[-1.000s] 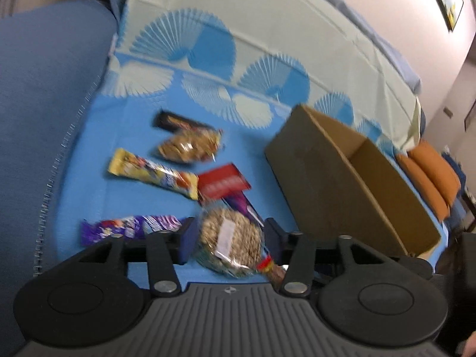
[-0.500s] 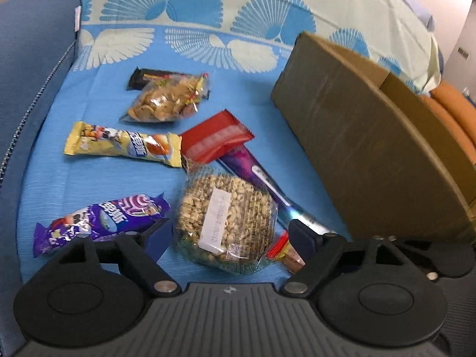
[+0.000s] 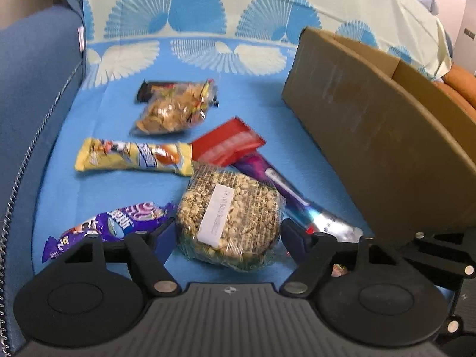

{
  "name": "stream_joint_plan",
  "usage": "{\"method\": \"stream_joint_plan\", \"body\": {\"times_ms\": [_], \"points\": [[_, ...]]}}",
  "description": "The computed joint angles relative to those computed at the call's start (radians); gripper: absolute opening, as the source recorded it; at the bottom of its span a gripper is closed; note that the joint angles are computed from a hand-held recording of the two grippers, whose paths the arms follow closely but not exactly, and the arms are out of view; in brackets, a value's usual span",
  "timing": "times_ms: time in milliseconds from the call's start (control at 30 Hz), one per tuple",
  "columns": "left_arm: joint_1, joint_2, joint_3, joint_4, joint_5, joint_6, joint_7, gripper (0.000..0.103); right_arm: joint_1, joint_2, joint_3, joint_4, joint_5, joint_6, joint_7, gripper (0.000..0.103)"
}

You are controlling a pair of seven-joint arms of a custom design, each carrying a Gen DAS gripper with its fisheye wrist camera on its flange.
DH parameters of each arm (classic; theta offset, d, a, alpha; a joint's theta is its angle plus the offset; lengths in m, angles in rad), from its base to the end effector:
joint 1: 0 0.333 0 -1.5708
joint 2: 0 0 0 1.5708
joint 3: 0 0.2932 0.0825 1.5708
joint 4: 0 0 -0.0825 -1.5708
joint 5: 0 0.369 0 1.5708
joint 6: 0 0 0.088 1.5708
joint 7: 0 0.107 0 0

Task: Organize snacks
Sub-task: 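Move both tools back to the snacks and lower them, then grasp the small red-wrapped candy with the right tool while the left tool grasps the nut bag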

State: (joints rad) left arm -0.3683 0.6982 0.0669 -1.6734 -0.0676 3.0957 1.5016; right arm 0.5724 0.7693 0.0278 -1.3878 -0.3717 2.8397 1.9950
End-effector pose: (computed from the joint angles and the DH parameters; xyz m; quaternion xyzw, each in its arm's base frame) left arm 0.6719 -0.2120 0.2762 -0.5925 0.7230 -0.2909 0.2038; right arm 0.6115 0.4347 0.3208 -0.8016 0.4877 -0.1884 0.2900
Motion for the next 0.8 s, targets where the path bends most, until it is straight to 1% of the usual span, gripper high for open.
{"method": "stream_joint_plan", "body": {"times_ms": [67,133,167,233,267,333,367,433,500,533,567,667,700,767,800], "points": [[0.019,-0.017,-0.02,-0.019,-0.006,0.022,0.012,0.077,-0.005,-0.007,0.005,-0.012,0.0,0.023,-0.005,0.017],[0.021,-0.043,-0.016,-0.038,-0.021,0.013,0.004,0.077,-0.016,-0.02,0.019,-0.032,0.006,0.047,-0.019,0.017],[0.041,-0.062,-0.034,-0.045,-0.032,-0.011,0.005,0.077,-0.019,-0.025,0.024,-0.038,0.009,0.052,-0.026,0.017],[0.112,-0.104,-0.104,-0.065,-0.045,-0.069,0.046,0.077,-0.029,-0.034,0.04,-0.049,0.021,0.056,-0.043,0.017],[0.123,-0.124,-0.111,-0.078,-0.04,-0.093,0.06,0.077,-0.037,-0.038,0.052,-0.053,0.032,0.056,-0.052,0.017],[0.122,-0.169,-0.095,-0.106,-0.009,-0.15,0.069,0.077,-0.051,-0.043,0.075,-0.058,0.057,0.054,-0.07,0.017],[0.132,-0.188,-0.097,-0.118,-0.002,-0.182,0.073,0.077,-0.06,-0.044,0.089,-0.06,0.071,0.051,-0.082,0.017],[0.17,-0.217,-0.122,-0.144,-0.018,-0.233,0.074,0.077,-0.078,-0.045,0.117,-0.062,0.1,0.045,-0.112,0.017],[0.202,-0.228,-0.144,-0.159,-0.056,-0.287,0.046,0.076,-0.089,-0.047,0.138,-0.065,0.127,0.038,-0.139,0.017],[0.212,-0.234,-0.149,-0.172,-0.07,-0.277,0.029,0.076,-0.098,-0.045,0.154,-0.064,0.143,0.032,-0.158,0.017],[0.206,-0.239,-0.139,-0.183,-0.066,-0.26,-0.001,0.075,-0.108,-0.043,0.17,-0.063,0.161,0.026,-0.177,0.017],[0.204,-0.232,-0.131,-0.169,-0.058,-0.283,-0.054,0.074,-0.119,-0.042,0.195,-0.06,0.206,-0.001,-0.218,0.018],[0.201,-0.228,-0.127,-0.161,-0.048,-0.293,-0.07,0.075,-0.119,-0.045,0.197,-0.064,0.217,-0.005,-0.228,0.018],[0.187,-0.22,-0.11,-0.144,-0.015,-0.319,-0.105,0.076,-0.107,-0.05,0.182,-0.072,0.223,-0.001,-0.231,0.018],[0.189,-0.215,-0.112,-0.134,-0.005,-0.332,-0.109,0.079,-0.104,-0.052,0.177,-0.075,0.226,0.002,-0.233,0.018]]}}
